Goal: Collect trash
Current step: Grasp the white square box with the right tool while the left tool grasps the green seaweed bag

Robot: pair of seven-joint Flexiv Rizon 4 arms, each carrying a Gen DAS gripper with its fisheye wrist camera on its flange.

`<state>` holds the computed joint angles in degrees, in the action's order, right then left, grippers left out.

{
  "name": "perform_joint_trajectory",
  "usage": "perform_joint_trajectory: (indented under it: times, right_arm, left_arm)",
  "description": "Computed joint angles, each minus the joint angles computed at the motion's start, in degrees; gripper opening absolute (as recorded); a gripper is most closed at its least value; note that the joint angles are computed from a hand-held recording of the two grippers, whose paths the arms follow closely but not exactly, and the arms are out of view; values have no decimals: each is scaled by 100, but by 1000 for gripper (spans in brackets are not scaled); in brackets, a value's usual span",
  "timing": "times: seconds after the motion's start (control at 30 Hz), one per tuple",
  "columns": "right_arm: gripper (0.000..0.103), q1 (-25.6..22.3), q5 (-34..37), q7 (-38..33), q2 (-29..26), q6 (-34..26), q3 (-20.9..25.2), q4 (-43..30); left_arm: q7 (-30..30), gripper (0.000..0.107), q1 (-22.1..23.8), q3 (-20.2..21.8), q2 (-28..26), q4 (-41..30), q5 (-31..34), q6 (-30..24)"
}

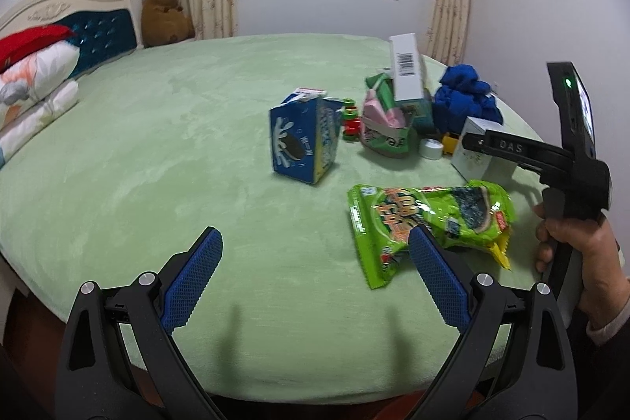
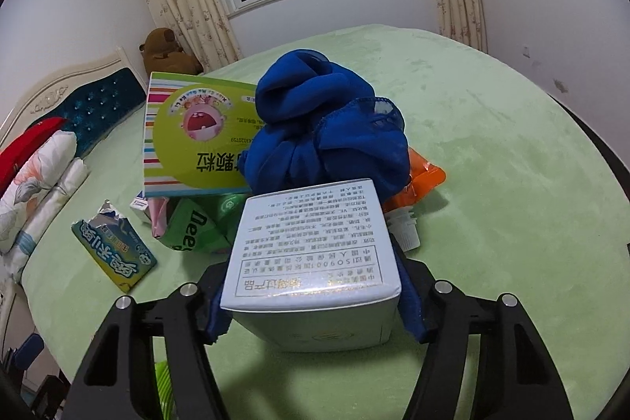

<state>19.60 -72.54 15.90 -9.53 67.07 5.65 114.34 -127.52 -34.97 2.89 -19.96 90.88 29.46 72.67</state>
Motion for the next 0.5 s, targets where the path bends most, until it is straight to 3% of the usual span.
perform_joint_trajectory:
  times: [0.13,0.27,0.4,0.47,0.5]
  right_arm:
    - [64,-27,-301,-10,256,10,49,189]
    - [64,-241,-1018,469,655,182,113,500]
    - [64,-531,-1250,582,951,269,190,720]
    - [64,-643,-1287,623,1052,303,220,801]
    - [64,-716,-1322,659,1116,372,213,862]
  left_arm:
    - [635,93,116,-250,-33,52,-186,100]
    - [1375,93,276,-574,-32,285,-796,265]
    - [2147,93,788,-1440,-54,759,-2437,610]
    - [2025,93,718,-1487,-115,770,-2937,675]
    - [1734,93,487,-1244,-160,652,-2970,614]
